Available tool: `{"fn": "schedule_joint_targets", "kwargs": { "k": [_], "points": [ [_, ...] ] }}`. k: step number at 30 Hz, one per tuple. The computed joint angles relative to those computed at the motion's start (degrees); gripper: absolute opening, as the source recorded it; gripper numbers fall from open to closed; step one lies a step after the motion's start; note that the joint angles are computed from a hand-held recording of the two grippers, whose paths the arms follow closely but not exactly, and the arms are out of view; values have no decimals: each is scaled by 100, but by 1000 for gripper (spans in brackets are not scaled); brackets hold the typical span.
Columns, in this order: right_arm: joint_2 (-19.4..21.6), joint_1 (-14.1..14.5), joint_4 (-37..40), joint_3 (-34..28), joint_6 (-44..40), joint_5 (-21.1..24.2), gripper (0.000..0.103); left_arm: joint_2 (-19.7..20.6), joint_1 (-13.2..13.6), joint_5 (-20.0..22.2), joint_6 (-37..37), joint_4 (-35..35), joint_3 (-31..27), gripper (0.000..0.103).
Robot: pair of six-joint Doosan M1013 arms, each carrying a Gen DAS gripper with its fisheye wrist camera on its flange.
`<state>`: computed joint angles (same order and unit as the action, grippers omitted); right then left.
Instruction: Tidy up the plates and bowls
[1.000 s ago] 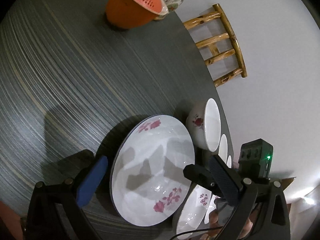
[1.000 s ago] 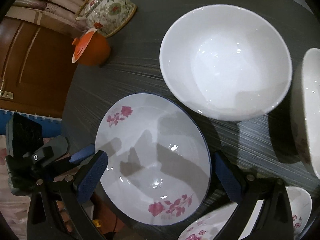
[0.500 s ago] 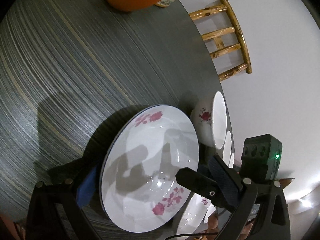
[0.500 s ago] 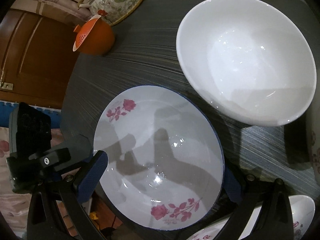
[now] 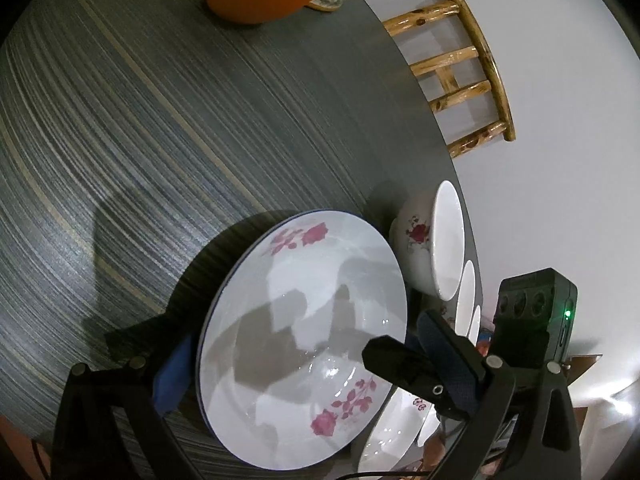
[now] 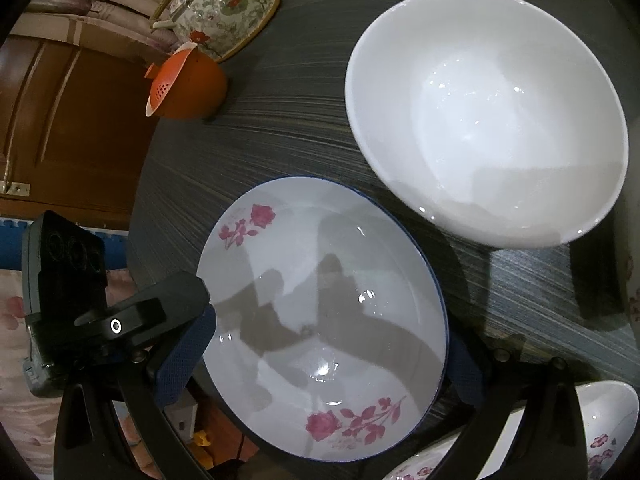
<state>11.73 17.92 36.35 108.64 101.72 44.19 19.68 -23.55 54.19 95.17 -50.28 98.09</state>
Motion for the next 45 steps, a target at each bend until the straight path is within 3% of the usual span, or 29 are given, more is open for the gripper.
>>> {"fn": "schedule_joint_targets", "kwargs": {
  "k": [16, 24, 32, 40, 45],
  "points": [
    [-221, -26, -5, 117, 52, -71, 103, -124, -79, 22, -12, 111, -45, 103],
    [-555, 16, -119, 322, 288, -195, 103, -331, -208, 40, -24, 202, 27, 103],
    [-1095, -84, -338, 748, 689, -261, 103, -478, -584, 120, -16, 219, 87, 103],
    [-1737, -380, -548, 1392, 1115, -281, 103, -397, -1088, 246, 50, 202, 57, 103],
    [-1888, -514, -357, 1668, 1087, -380, 103, -330, -1289, 270, -38, 354, 33, 103]
  ]
}}
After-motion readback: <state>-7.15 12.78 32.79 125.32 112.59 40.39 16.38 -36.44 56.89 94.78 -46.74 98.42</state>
